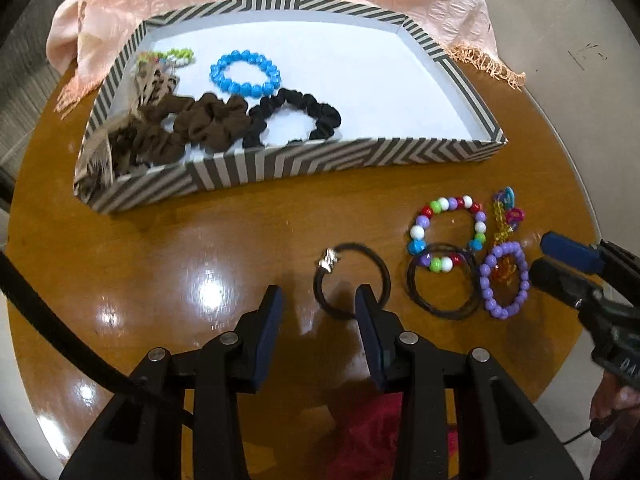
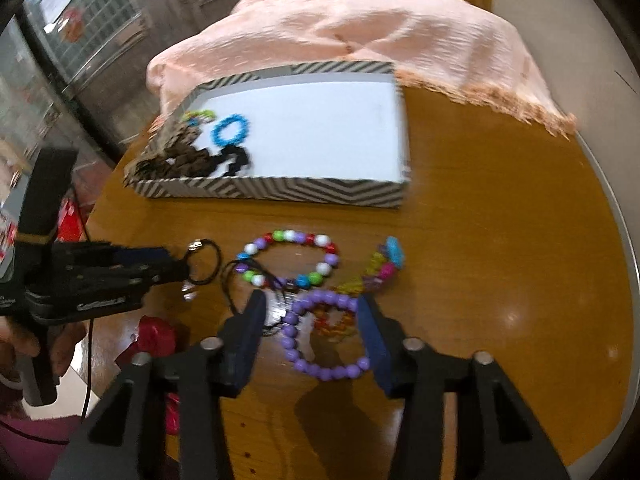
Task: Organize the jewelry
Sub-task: 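Grasp the black hair tie with silver charm with left while right grasps a black cord band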
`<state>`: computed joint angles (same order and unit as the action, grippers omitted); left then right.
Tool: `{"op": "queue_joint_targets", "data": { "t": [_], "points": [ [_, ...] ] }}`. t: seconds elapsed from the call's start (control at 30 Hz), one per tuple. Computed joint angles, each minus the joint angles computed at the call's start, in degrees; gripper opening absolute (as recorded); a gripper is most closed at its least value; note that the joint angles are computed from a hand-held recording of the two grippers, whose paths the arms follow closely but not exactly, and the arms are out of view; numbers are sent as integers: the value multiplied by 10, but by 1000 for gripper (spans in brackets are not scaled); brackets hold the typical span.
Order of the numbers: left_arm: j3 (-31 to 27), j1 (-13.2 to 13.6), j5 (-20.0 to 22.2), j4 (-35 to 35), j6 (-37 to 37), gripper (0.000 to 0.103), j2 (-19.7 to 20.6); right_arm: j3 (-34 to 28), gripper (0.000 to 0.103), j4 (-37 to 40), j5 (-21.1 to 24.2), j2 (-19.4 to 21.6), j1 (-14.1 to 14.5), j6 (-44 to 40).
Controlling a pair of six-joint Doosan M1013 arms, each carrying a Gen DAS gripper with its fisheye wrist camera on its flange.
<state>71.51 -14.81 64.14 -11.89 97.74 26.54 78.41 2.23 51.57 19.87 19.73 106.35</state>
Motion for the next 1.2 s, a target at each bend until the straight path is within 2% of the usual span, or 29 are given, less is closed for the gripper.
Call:
{"op": "queue_joint_targets", "data": {
  "t": [0.1, 0.17, 0.23, 0.43, 0.67, 0.73, 0.8, 0.97, 1.07, 1.2],
  "points": [
    [-2, -3, -5, 3, 1, 33, 1, -10, 38, -2, 5, 10, 6, -21],
    [1, -5, -13, 8, 6, 21, 0, -15, 37, 11, 7, 15, 5, -35],
    [6, -9, -25, 26, 12, 2, -2, -16, 37, 20, 7, 18, 3, -44],
    [-1, 5, -9, -13, 28, 0, 3, -28, 37, 41, 14, 29, 1, -72],
    [3, 30, -15, -37, 20, 0, -11, -50, 37, 54, 33, 46, 3, -108],
    [2, 36, -19, -42, 16, 0, -14, -55, 32, 56, 39, 51, 3, -117],
    [1, 40, -22, -47, 13, 0, -16, -61, 21, 55, 48, 58, 4, -120],
    [1, 45, -26, -57, 9, 0, -19, -67, 13, 49, 55, 65, 5, -128],
    [3, 45, -28, -59, 7, 0, -20, -67, 3, 58, 55, 64, 2, -131],
    [-2, 46, -30, -65, 6, 0, -20, -63, 3, 89, 39, 52, -7, -130]
  ]
}}
